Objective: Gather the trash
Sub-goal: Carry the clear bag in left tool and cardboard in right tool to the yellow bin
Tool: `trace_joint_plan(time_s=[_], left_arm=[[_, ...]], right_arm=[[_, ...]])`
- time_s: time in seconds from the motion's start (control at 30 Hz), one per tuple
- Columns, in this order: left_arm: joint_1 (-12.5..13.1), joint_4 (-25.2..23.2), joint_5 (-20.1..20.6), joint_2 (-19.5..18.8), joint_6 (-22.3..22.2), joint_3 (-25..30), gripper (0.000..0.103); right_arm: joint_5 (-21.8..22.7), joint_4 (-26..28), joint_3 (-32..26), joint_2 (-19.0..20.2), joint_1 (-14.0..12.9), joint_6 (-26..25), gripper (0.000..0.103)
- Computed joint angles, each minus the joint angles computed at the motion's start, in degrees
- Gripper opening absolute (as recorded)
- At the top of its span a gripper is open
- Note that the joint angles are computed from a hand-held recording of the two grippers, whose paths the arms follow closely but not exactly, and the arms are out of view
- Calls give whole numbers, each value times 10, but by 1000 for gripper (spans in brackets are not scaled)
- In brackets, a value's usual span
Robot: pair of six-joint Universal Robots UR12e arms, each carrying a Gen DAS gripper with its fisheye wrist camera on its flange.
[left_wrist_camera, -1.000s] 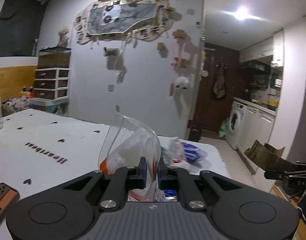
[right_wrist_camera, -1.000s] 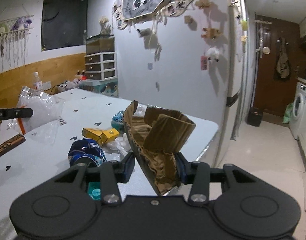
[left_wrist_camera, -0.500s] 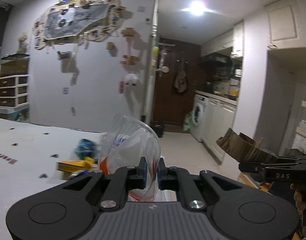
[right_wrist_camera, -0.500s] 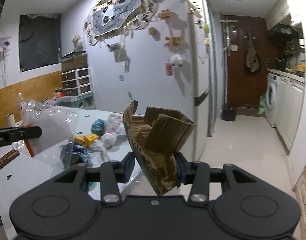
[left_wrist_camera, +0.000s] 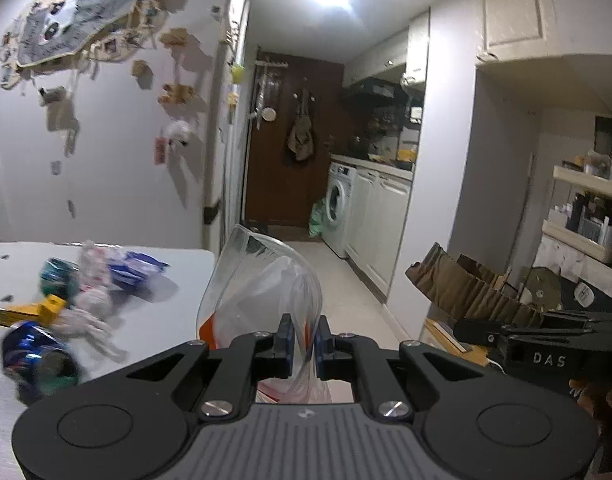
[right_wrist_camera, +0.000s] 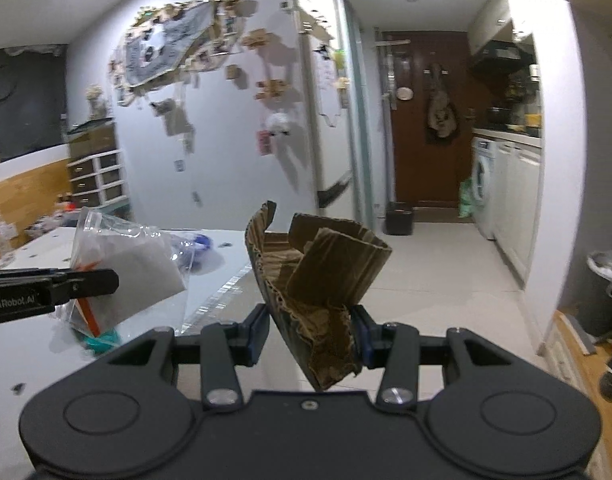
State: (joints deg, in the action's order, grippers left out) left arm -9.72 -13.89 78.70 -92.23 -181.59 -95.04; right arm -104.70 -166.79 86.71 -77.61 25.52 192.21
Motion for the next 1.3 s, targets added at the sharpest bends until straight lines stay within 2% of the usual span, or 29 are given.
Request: trace_joint_plan(time_s=[0.13,0.23,0.4,0.77,0.97,1.3], left_arm=[[-14,-18,2,-20,1,14,10],[-21,-48,7,-36,11,29,10],[-29,-76,15,-61,14,45,10],[-49,-139,40,-138,14,112,10],[-55,-173,31,-183,-1,137,10],[-48,-255,25,-233,-9,136,10]], right_arm=[[-24,8,12,0,-5,16,45],[-37,20,16,5,-9,26,45],[-39,40,18,18,-15,54,45],[-17,97,21,45,-36,109,45],[1,136,15,66,-56,140,45],[68,255,4,102,-80,164,45]])
